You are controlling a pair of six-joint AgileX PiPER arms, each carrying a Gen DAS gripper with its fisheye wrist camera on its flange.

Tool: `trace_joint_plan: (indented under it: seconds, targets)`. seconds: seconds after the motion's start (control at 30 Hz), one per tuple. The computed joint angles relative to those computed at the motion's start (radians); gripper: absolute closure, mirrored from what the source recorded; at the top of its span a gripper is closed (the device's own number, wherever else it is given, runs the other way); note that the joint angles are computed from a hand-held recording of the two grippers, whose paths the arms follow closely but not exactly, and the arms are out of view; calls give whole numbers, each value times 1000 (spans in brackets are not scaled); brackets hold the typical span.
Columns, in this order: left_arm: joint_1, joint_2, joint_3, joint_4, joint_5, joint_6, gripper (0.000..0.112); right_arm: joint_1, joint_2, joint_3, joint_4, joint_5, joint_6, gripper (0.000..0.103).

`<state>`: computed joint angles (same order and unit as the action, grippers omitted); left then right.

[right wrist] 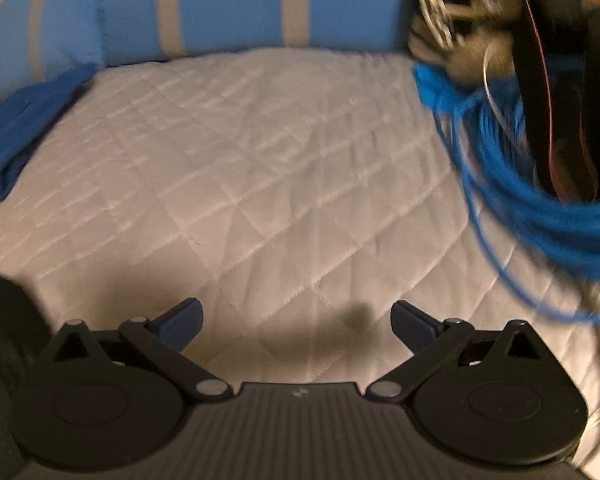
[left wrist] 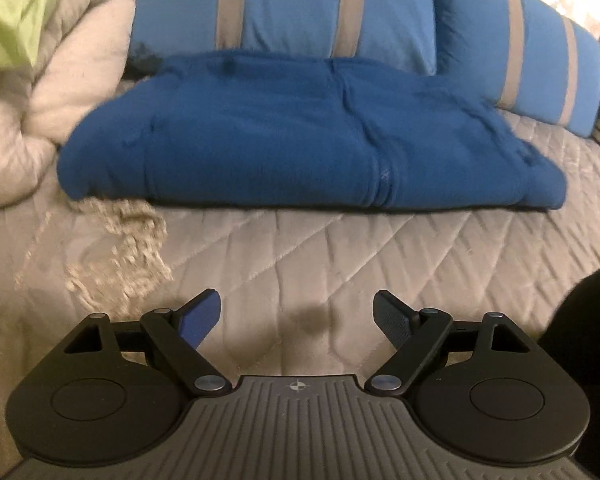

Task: Fold clothes

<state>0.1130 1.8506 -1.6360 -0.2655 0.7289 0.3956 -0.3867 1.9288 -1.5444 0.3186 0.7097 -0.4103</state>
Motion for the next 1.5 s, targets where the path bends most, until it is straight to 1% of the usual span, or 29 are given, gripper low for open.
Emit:
trace_joint_plan:
  seconds: [0.03,0.07,0.1,0.13,0.17,0.2,0.27,0.33,0.4,0.47,0.6,0.63,0.7,0.77,0.87,1.0,1.1,1.17,1.23,1.3,1.37,1.4,1.47,1.5]
  targets:
    - [-4,15,5,17,-11,-27,28,5,14,10,-1,-20,17,0]
    - [-9,30,10,32,-22,-48,20,21,7,47,-24,-80,29,0]
    - [-13,23,46,19,-73,-31,13,40,-6,95,-56,-158,44,0]
    - [-19,15,86,6,-130,-15,9,52,-10,115,-81,-197,66,0]
    - [-30,15,98,34,-155,-36,9,60,-9,122,-105,-216,92,0]
    - [-39,19,94,55,-162,-63,9,69,-9,129,-130,-236,120,0]
    - [-53,28,82,91,-174,-112,9,71,-2,120,-151,-239,159,0]
    - [-54,53,38,89,-151,-123,9,75,6,109,-172,-242,179,0]
    - [-57,77,5,90,-148,-127,9,78,18,95,-189,-250,210,0]
    - [-63,93,-13,100,-153,-133,9,92,26,99,-244,-286,294,0]
    - [-47,153,-114,63,-96,-129,9,122,38,115,-410,-360,508,0]
    - [-43,169,-141,55,-81,-130,9,126,44,109,-440,-366,549,0]
    - [-47,192,-174,76,-83,-165,9,131,60,90,-486,-369,615,0]
    - [-67,222,-217,149,-79,-230,9,134,78,63,-512,-363,652,1]
    - [-89,254,-269,224,-64,-306,9,135,107,14,-512,-345,660,1]
    - [-102,298,-343,267,-30,-365,9,125,146,-56,-439,-316,576,1]
    - [-102,330,-395,271,-11,-358,9,114,168,-88,-381,-319,526,1]
    - [-98,353,-433,259,0,-335,9,111,183,-104,-373,-333,529,1]
    - [-96,368,-452,252,-3,-311,9,114,201,-120,-395,-353,550,1]
    - [-98,372,-444,255,-30,-312,9,118,219,-135,-423,-378,570,1]
    - [-98,358,-395,251,-94,-315,9,117,232,-132,-433,-423,577,1]
    - [-96,343,-348,243,-153,-311,9,115,231,-108,-450,-470,595,1]
    - [-98,307,-223,248,-309,-334,9,113,224,-48,-509,-572,658,1]
    - [-104,298,-192,282,-349,-362,9,109,219,-27,-489,-605,646,1]
